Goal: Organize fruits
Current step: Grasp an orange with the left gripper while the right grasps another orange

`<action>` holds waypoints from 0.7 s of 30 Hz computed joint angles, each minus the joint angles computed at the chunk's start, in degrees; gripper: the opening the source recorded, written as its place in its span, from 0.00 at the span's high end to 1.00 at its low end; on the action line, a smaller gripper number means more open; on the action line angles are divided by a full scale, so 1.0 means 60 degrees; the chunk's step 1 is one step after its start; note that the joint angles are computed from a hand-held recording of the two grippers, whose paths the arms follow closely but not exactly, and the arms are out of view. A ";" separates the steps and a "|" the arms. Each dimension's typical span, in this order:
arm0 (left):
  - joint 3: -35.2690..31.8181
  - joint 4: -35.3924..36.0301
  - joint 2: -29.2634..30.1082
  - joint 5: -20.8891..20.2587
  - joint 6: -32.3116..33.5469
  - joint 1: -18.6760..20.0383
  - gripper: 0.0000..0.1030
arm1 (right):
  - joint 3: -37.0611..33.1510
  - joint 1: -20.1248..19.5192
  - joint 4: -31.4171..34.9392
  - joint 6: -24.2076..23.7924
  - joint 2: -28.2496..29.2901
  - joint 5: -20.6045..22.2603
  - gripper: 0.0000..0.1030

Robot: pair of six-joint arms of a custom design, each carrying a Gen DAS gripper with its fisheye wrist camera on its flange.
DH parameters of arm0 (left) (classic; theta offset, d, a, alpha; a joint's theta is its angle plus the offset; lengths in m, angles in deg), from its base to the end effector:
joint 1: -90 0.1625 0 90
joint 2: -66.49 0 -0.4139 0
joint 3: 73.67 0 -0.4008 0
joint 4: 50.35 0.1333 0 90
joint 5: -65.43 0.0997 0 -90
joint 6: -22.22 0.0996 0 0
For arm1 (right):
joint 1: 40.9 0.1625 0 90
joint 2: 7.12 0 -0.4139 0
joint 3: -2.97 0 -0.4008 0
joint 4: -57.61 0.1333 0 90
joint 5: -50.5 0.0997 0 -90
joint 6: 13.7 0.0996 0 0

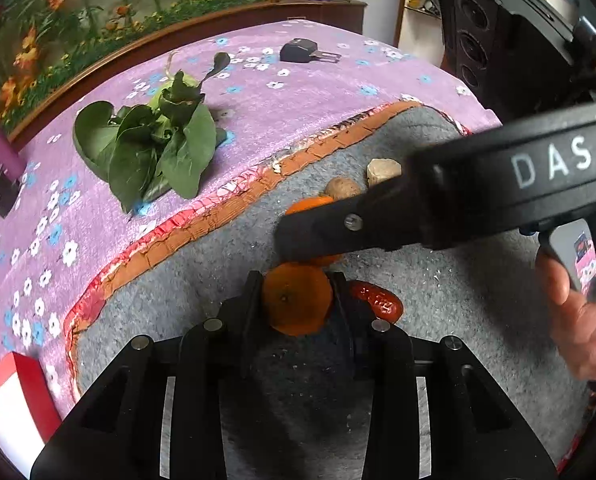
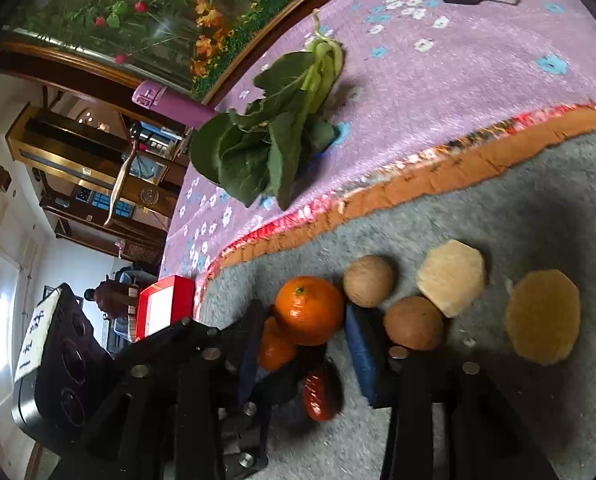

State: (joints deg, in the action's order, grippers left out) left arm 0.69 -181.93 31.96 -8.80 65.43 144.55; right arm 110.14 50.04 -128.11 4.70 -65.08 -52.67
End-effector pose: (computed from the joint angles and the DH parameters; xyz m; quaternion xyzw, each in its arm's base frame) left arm -0.3051 -0.7051 0.0476 0.6261 0.7674 -0.0058 0.1379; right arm 0.1208 -0.6185 0.2155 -0.1833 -0.8952 0.4043 0.0380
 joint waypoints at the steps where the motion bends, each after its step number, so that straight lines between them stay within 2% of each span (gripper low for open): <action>1: 0.0063 -0.0082 -0.0023 0.0027 -0.0072 -0.0011 0.68 | -0.0026 0.0011 -0.0076 0.0040 0.0043 -0.0004 0.56; 3: 0.0113 -0.0158 -0.0044 0.0029 -0.0212 -0.0012 0.68 | -0.0087 0.0088 -0.0276 -0.0024 0.0164 -0.0225 0.56; 5: 0.0165 -0.0223 -0.0076 0.0029 -0.0383 -0.0005 0.69 | -0.0265 0.0215 -0.0259 -0.0255 0.0319 -0.0639 0.66; 6: 0.0203 -0.0268 -0.0094 0.0048 -0.0470 -0.0009 0.69 | -0.0342 0.0259 -0.0235 -0.0286 0.0376 -0.0867 0.67; 10: 0.0379 -0.0557 -0.0168 0.0099 -0.0998 -0.0015 0.69 | -0.0221 0.0092 -0.0522 -0.0176 0.0332 -0.0388 0.67; 14: 0.0636 -0.1068 -0.0334 0.0107 -0.1469 0.0007 0.69 | 0.0158 -0.0119 -0.1058 -0.0185 0.0162 0.0379 0.67; 19: 0.1397 -0.2135 -0.1125 0.0037 -0.1902 0.0078 0.69 | 0.0506 -0.0032 -0.2112 -0.0748 0.0052 0.0949 0.67; 21: 0.1885 -0.2792 -0.1570 0.0306 -0.1912 0.0092 0.69 | 0.0457 0.0131 -0.2195 -0.1005 0.0118 0.1013 0.68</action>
